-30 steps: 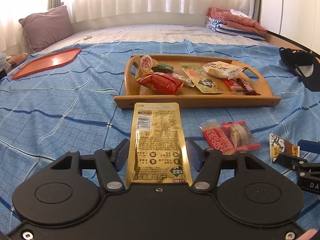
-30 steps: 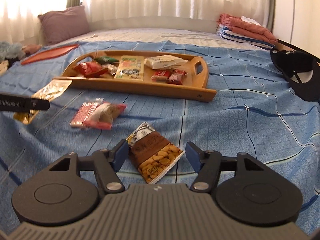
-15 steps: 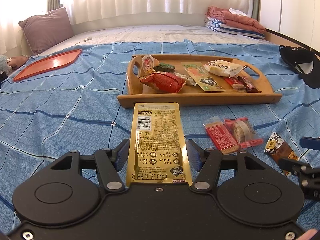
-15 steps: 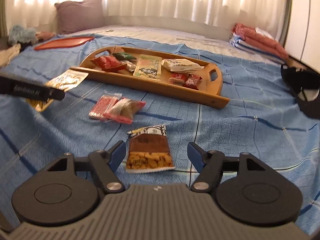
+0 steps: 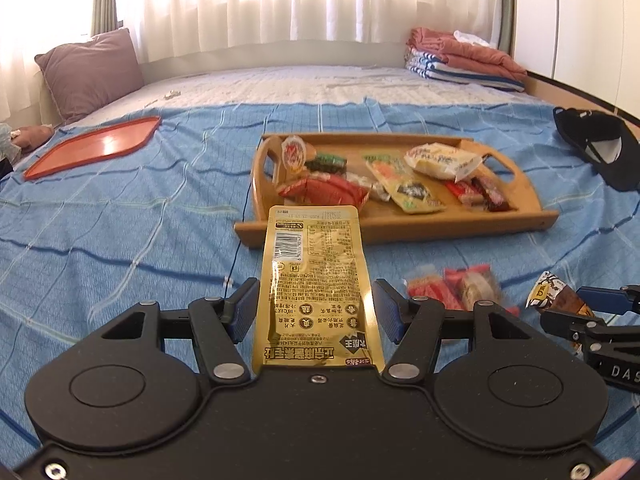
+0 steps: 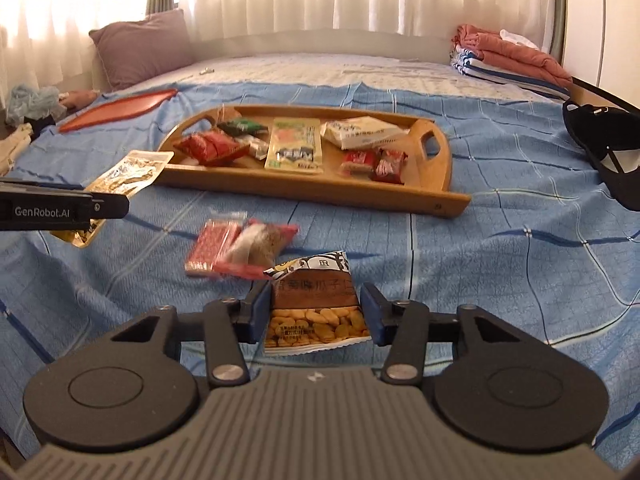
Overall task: Organize snacks
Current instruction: 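Carry the sauce packet and peanut bag over the wooden tray and lower them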
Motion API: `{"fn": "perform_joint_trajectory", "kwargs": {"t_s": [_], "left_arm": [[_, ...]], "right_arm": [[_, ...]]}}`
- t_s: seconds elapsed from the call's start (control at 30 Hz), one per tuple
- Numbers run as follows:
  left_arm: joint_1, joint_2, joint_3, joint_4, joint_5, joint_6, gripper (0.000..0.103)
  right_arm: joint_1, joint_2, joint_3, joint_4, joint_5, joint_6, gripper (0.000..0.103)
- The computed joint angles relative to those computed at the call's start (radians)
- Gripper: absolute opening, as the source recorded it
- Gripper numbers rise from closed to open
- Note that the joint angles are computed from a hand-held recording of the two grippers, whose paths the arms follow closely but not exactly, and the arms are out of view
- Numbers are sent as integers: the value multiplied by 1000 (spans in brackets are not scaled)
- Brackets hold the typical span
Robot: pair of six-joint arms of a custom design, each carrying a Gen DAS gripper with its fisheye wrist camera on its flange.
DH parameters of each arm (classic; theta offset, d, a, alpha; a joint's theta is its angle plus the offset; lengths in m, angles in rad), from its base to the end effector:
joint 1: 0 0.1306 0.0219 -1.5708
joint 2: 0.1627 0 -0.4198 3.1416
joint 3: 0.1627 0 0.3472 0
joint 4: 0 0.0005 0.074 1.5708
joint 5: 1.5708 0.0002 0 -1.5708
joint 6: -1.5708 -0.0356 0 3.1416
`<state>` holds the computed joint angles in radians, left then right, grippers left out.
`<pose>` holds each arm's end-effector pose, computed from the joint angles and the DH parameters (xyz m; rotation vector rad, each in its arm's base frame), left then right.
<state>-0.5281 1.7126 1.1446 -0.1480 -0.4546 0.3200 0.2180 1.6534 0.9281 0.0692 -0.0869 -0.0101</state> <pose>0.4570 -0.2491 0.2746 -0.0020 2.2020 0.0512 0.4586 0.1042 0.2406 -0.2792 2.2156 0.2215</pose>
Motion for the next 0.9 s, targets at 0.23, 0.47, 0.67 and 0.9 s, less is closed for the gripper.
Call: {"fn": "perform_joint_trajectory", "kwargs": {"t_s": [0.23,0.47,0.67,0.9], "left_arm": [[31,-4,72,-23,40,-25,59],[89,37,240,-118,129,-30,59],[136,159,486,-273,186,-29,59],[175,338,770,-435,235,-14,59]], "right_arm": [[-26,-5,80,-28,-3,-31,53],[-51,23,228,-99,-1,-39,53],[-65,98,412,-217,2,-62,53],[-85,228,645,-359,-23,-139,53]]}}
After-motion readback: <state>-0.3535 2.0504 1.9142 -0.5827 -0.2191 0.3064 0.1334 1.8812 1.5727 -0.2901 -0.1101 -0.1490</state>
